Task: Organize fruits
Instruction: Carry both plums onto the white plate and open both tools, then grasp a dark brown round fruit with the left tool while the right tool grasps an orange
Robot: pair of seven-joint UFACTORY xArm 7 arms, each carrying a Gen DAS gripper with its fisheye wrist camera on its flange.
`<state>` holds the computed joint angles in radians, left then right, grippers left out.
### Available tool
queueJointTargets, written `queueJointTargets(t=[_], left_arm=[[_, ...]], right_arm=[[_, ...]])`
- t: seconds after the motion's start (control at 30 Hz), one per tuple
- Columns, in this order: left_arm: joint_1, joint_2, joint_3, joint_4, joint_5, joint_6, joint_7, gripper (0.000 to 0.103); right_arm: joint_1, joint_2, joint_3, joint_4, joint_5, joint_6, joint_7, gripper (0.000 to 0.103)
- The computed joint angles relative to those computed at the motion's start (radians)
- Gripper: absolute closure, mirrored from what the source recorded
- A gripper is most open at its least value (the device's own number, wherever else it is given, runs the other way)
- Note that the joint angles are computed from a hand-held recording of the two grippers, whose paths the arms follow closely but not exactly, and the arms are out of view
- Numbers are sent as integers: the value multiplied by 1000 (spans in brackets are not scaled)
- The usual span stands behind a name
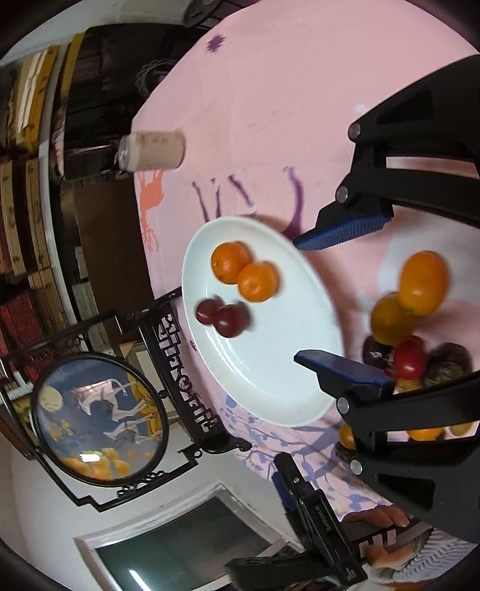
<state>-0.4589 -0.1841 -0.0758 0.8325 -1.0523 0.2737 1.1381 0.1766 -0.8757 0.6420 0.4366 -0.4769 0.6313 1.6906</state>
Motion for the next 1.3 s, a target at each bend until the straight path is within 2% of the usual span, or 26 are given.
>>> queueJointTargets(t=[0.1,0.2,0.33,0.5,0.67,0.77,0.87,0.9,0.97,1.07,1.23,1.3], left_arm=[[28,-40,24,-46,30,60,-14,35],[36,-90,35,-115,67,53,-8,30],[14,-132,63,-167,90,57,12,30],[-16,-130,54,-198,150,17,8,30],[-4,-80,30,-194,285,-29,-113,30],[-1,-55,41,-179,322,-43,-158,27],[55,-31,7,-178,425,-113,-304,28],[25,-34,46,-170,404,-86,-296,29],[-16,-41,81,-167,351,-58,-231,29],[-23,-44,59,-182,382,-80,-209,29],[-19,-29,73,-157,368,-31,-211,30],[-8,-24,66,-149,365,-15,-212,39]], right_arm=[[34,-41,25,-1,25,60,33,42],[73,-80,42,-10,48,106,65,41],[100,-100,30,-33,62,97,88,41],[108,-100,25,-33,61,94,83,41],[111,-88,14,-32,68,80,76,40],[112,-75,13,-28,74,83,72,40],[114,-72,14,-25,76,98,72,40],[118,-70,12,-26,79,96,72,40],[129,-60,2,-32,86,81,67,40],[143,-18,-22,-37,95,36,41,40],[161,19,-56,-63,126,-27,32,40],[168,16,-64,-76,138,-43,35,40]])
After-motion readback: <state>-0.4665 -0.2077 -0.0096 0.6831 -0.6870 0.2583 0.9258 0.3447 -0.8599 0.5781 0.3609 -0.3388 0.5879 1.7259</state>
